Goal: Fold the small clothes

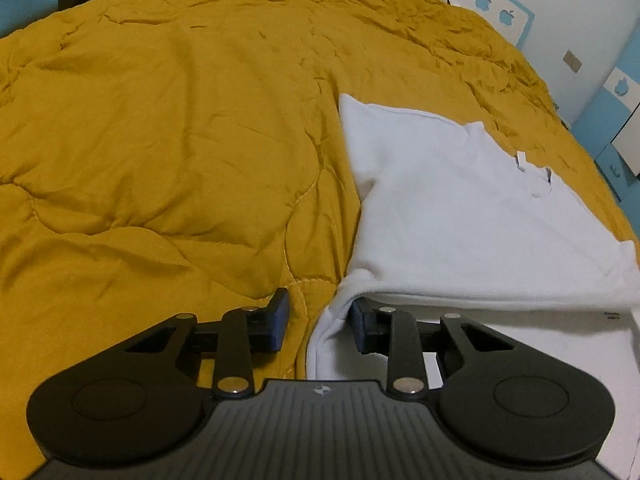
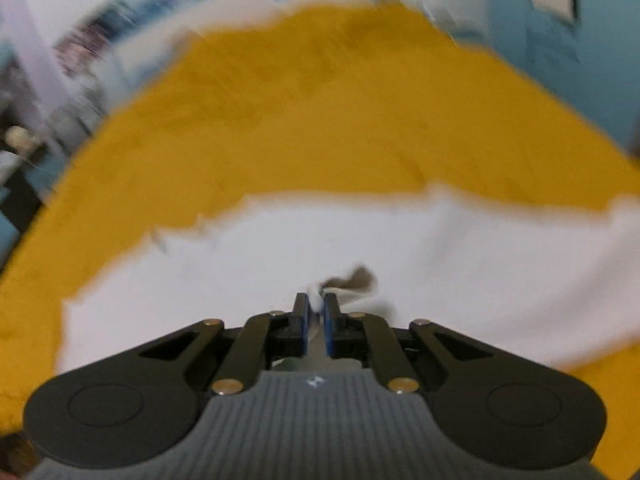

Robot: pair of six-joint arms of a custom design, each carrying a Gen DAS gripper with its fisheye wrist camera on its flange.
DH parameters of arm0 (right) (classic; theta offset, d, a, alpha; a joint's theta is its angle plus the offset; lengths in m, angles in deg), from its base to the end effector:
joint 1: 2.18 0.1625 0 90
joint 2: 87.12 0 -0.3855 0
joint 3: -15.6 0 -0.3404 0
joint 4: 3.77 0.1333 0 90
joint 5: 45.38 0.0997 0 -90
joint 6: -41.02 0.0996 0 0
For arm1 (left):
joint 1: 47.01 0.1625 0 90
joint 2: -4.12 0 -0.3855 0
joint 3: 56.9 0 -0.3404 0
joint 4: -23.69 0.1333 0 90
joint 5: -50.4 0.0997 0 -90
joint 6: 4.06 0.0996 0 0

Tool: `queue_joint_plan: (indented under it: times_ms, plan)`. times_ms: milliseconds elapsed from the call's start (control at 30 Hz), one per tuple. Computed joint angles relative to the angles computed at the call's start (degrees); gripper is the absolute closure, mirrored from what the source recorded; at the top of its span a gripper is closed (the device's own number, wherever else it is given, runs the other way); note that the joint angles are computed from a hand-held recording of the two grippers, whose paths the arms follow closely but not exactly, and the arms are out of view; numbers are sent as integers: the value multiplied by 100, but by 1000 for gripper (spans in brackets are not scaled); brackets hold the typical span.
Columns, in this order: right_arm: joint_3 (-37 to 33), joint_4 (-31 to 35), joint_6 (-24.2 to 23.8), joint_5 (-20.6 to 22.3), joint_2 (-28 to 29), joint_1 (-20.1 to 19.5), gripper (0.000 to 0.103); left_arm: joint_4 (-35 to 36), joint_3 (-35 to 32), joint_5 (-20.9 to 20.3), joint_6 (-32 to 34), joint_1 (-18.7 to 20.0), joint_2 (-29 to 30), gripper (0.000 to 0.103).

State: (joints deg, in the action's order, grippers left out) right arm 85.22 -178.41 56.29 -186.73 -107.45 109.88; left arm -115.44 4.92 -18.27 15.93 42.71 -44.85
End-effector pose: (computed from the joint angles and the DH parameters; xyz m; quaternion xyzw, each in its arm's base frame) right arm 0.3147 -0.6287 0.0453 -0.0805 -0.8650 0.3914 0.3035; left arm 0.1660 -0.7210 0.3618 0.1076 0.9294 -0.2713 0.2256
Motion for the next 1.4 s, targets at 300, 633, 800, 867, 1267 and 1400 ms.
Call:
queue_joint_plan:
  times_ms: [300,633,800,867,1267,1400]
  plan:
    - [933,-1758,-427,264,-22,-203,102,494,253,6,145,-8,-399,92]
    - [852,-1012,-847,-304,190,-198,93,1345,-565,-1082,-793,179,-421,65]
    - [1269,-1547,-590,-43,-109,-221,83,1292,-1424,-1380,-1116,198,194,62]
    - [1281,-1704,-523,154,-156,-276,81,1517,-1990,-1435,-1213,203,605,62]
    - [618,-1696,-380,859,155,-657,103,843,-2245,-1171,-1316,203,1250,98]
    - [686,-2603,-962,783,276,-542,103,401,-1876,-1040,-990,131,1071,98]
